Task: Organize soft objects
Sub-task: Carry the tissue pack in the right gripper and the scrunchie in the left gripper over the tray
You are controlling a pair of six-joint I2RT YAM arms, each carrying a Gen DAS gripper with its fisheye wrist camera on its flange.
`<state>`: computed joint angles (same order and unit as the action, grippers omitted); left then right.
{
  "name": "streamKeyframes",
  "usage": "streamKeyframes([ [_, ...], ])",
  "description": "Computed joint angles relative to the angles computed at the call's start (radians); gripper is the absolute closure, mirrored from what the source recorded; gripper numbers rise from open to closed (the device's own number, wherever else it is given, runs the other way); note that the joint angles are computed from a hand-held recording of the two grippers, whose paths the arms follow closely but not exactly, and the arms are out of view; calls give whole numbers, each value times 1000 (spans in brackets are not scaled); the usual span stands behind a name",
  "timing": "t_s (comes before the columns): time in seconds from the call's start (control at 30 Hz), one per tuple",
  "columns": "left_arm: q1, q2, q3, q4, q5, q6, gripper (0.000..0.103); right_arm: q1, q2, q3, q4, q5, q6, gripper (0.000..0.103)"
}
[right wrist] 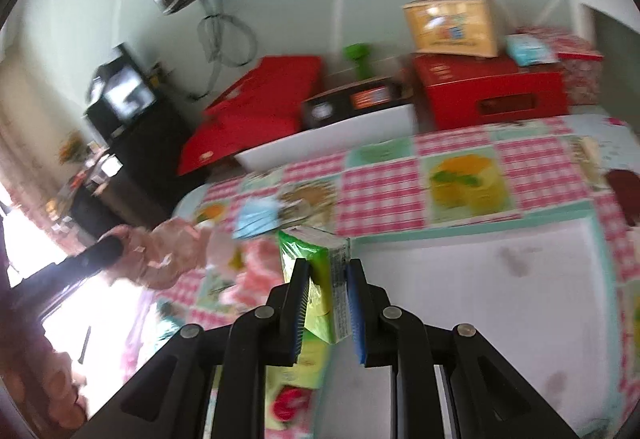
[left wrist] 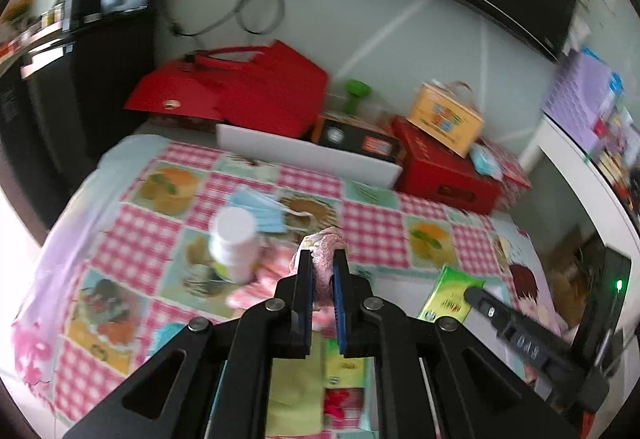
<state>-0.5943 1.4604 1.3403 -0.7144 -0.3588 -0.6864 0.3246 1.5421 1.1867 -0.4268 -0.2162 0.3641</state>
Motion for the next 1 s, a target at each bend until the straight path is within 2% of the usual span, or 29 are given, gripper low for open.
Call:
streamKeyframes([
  [0.23,-65,130,62,55,62,10,94,-161,-38,-26,-45,54,-9,82],
  [0.63,-157,334,170,127,135,43,94,-384,-55,-46,-71,31,0,82],
  [0.77,-141,388,165,189,182,40,94,-399,-24,-42,-82,36,8,82],
  [1.0,-138,498,200,188,189,46,94,-378,72,-36,-78,35,1,82],
])
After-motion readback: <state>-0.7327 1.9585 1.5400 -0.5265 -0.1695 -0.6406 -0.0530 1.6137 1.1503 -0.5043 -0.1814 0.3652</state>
